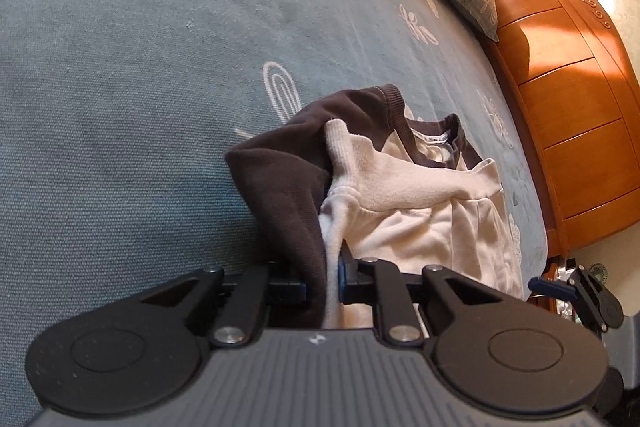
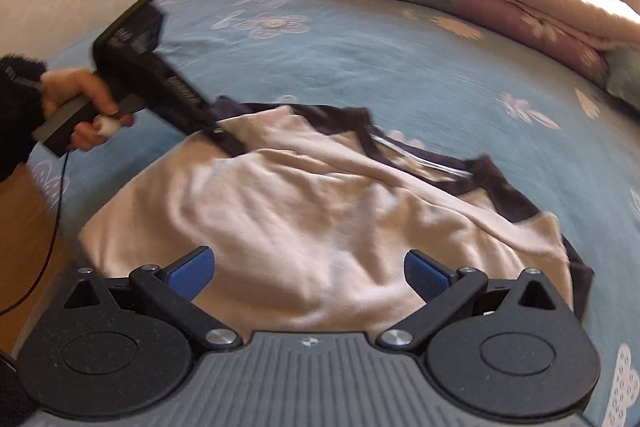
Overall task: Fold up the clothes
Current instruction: 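Grasp the stack edge with the right gripper beside the left gripper while the left gripper holds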
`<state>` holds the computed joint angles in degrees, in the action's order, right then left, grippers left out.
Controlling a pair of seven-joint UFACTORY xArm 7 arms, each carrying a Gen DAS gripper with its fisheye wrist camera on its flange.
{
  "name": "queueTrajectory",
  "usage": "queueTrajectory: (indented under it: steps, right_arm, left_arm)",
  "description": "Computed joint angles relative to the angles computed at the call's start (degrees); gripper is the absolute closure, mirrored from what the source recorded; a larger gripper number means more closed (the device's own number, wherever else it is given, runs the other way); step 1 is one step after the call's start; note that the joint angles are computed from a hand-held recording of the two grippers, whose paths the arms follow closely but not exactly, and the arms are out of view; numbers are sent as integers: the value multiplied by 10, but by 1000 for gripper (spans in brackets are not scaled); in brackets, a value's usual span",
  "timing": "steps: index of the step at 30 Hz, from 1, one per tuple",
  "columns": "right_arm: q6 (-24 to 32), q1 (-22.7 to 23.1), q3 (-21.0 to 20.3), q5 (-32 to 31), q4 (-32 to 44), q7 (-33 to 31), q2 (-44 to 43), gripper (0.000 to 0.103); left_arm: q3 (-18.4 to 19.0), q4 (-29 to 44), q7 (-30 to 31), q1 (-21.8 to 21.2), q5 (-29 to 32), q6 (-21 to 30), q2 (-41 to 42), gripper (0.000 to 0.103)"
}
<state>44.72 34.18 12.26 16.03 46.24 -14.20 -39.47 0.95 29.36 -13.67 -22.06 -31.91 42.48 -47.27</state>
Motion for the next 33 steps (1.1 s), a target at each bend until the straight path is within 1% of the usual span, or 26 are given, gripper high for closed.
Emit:
queueTrajectory:
  steps: [1,2,3,5,6,8,11,15,19,23,24,29,31,33]
  right_arm:
    - [-6,12,15,-2,9,-9,15,1]
    - [-14,27,27,-2,16,-19,30,4]
    - [-18,44,34,2,23,-33,47,17]
    - [-21,70,51,0,33,-58,71,34]
    - [-22,81,61,-6,34,-69,79,36]
    - [-30,95,82,-22,30,-79,86,36]
    - [-36,106,104,-45,20,-70,84,36]
    - [-46,92,143,-107,15,-21,87,36]
    - [-63,87,172,-161,23,24,101,36]
    - [-82,66,213,-243,35,76,112,36]
    - [-80,65,214,-256,35,83,112,36]
    - [-54,78,189,-278,12,80,78,36]
    - [-44,71,189,-287,5,83,66,36]
    - [-46,61,197,-298,6,93,67,36]
  left_arm:
    - [-6,5,-5,4,8,5,3,86]
    - [-12,11,-11,7,16,10,6,86]
    - [-18,17,-17,10,25,14,9,86]
    - [-31,29,-26,16,44,24,17,86]
    - [-36,35,-30,18,53,28,21,86]
    - [-39,40,-36,19,63,32,24,86]
    - [-38,36,-40,16,65,27,22,86]
    - [-32,30,-40,11,62,20,19,86]
    - [-33,30,-42,8,62,16,20,86]
    - [-30,26,-43,6,59,13,16,86]
    - [-29,25,-43,6,58,12,15,86]
    - [-25,22,-41,3,55,9,13,86]
    - [-24,21,-39,3,54,8,13,86]
    - [-23,21,-39,2,52,8,13,86]
